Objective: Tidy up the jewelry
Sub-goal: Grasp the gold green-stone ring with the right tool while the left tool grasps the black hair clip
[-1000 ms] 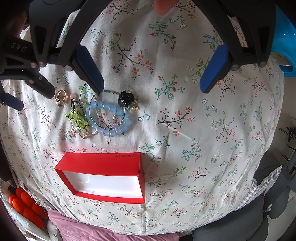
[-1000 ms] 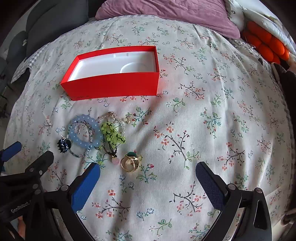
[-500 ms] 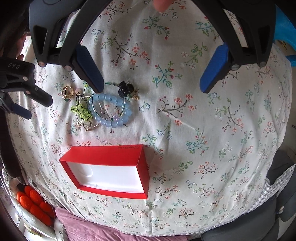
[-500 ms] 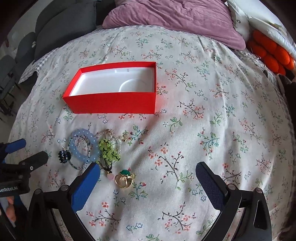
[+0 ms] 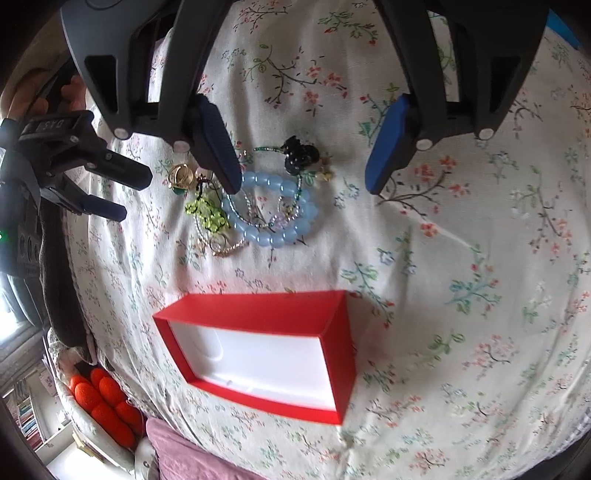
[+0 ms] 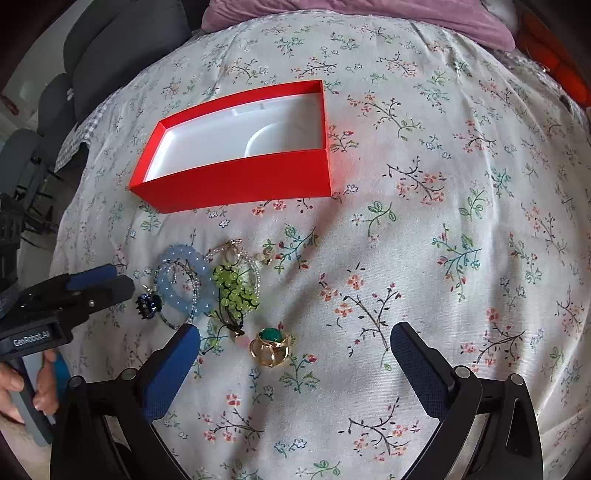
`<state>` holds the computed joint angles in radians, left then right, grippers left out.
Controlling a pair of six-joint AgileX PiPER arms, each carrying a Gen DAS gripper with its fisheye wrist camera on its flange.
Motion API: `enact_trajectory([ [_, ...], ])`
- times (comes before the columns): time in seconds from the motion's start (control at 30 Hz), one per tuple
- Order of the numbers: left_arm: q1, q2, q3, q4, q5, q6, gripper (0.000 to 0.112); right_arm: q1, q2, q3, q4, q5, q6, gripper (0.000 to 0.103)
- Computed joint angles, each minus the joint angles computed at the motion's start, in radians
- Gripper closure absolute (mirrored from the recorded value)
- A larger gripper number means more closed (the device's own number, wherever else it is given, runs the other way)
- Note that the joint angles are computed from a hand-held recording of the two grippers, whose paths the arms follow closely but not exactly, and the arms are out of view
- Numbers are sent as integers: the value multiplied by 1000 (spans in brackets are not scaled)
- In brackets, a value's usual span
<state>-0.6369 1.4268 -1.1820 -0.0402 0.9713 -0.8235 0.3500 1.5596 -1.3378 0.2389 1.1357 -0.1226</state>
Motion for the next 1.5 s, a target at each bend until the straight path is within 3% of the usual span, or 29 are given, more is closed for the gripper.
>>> enact_trajectory([
  [0.23, -27, 46, -33, -28, 34, 50, 57, -28, 15, 9, 85, 18, -38, 1],
  [0.33, -42, 78, -47, -15, 47, 29, 68, -38, 19, 12, 99, 20, -43, 1],
  [0.5, -49, 88, -47, -5, 50, -17, 97, -52, 21, 15, 112, 28, -51, 1],
  [0.83, -31, -23, -6, 20, 53, -60, 97, -40, 32, 28, 115, 39, -70, 23],
  [1.1, -27, -43, 12, 26, 55, -68, 98, 84, 20, 69, -25, -23, -33, 39],
  [1.27, -33, -33, -3, 30, 60, -74, 97, 200, 6, 93, -204, -72, 54, 57],
  [1.33, -36, -27, -8, 34, 63, -78, 98, 228, -1, 100, -244, -85, 78, 75],
  [1.5, -47, -21, -16, 54, 75, -92, 98, 239, -6, 101, -219, -89, 57, 74],
])
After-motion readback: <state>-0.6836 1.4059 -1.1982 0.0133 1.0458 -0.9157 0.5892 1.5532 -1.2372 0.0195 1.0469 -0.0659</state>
